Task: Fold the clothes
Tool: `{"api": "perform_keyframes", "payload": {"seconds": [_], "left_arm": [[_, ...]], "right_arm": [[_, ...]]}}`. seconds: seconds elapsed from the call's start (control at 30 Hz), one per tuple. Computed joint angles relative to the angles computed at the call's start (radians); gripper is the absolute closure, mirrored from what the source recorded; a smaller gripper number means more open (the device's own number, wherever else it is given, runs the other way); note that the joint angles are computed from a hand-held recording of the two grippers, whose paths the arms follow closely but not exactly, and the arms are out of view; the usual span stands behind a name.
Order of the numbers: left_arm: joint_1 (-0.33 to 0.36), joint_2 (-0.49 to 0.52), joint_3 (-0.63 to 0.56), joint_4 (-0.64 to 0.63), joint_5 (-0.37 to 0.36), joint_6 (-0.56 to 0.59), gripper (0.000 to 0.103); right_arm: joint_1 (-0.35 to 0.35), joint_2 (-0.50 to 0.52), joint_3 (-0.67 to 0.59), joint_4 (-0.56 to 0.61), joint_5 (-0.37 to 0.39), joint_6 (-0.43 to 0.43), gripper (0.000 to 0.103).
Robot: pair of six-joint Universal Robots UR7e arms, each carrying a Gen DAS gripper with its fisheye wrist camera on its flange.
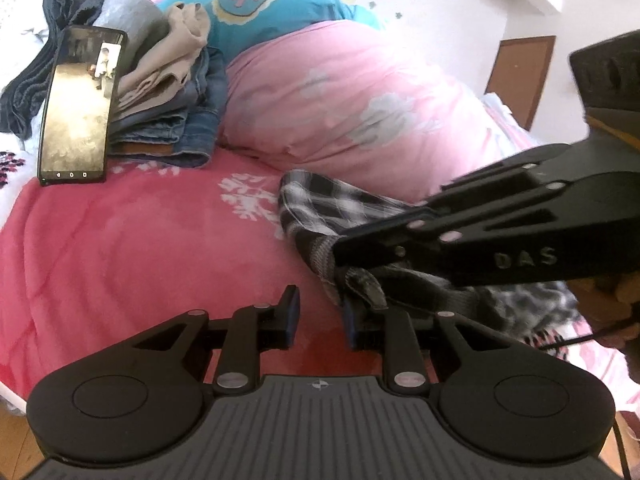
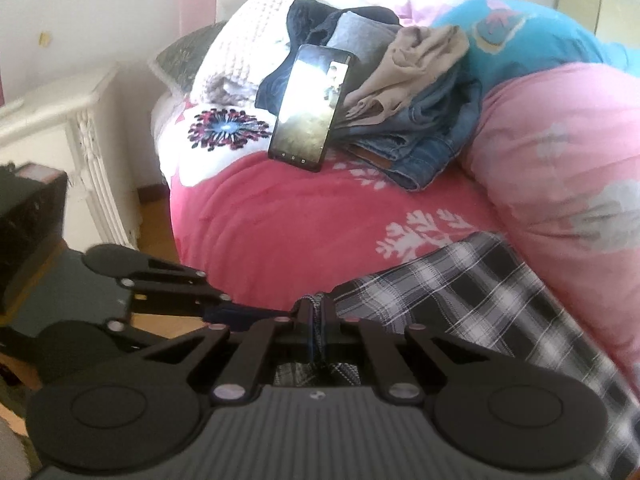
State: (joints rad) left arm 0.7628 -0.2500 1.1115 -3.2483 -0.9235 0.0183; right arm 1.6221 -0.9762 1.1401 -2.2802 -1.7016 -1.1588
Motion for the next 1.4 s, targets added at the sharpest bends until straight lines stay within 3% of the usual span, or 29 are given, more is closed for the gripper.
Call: {"api": "perform_keyframes", "payload": {"seconds": [0.17, 0.37, 0.57, 0.77, 0.8, 0.87, 0.93, 1.1, 1.4], "left_arm": [[-0.001, 0.019, -0.032, 0.004, 0.018, -0.005, 0.081], [0.001, 0.002, -0.005, -0.019, -0.033, -0.008, 0.081], [-0.002, 0.027, -0.060, 0.059, 0.041, -0.074, 0.083], [-0.006, 0.029, -0.046, 0.020, 0.066, -0.068, 0.092], [-0.007, 0.029, -0.043, 0.012, 0.070, -0.068, 0.092], [-0.009, 0.026, -0.034, -0.004, 0.076, -0.064, 0.093], [-0.009, 0.020, -0.025, -0.003, 0.081, -0.067, 0.093], [-0.012, 0.015, -0.020, 0.002, 0.087, -0.059, 0.093], [-0.013, 0.017, -0.029, 0.002, 0.087, -0.042, 0.093]], "right_arm": [[-0.003, 0.004, -0.016, 0.023, 0.011, 0.026, 0.100], [-0.009, 0.023, -0.062, 0.061, 0.018, 0.091, 0.100], [-0.010, 0.019, -0.072, 0.098, 0.021, 0.114, 0.098], [-0.030, -0.031, -0.040, 0.114, 0.074, 0.128, 0.094], [-0.035, -0.043, -0.025, 0.111, 0.078, 0.117, 0.092], [-0.043, -0.066, 0.007, 0.109, 0.079, 0.083, 0.074], [-0.049, -0.089, 0.047, 0.089, 0.074, 0.034, 0.067], [-0.045, -0.120, 0.175, -0.096, 0.047, -0.166, 0.066], [-0.051, -0.128, 0.278, -0.245, 0.070, -0.349, 0.067]]}}
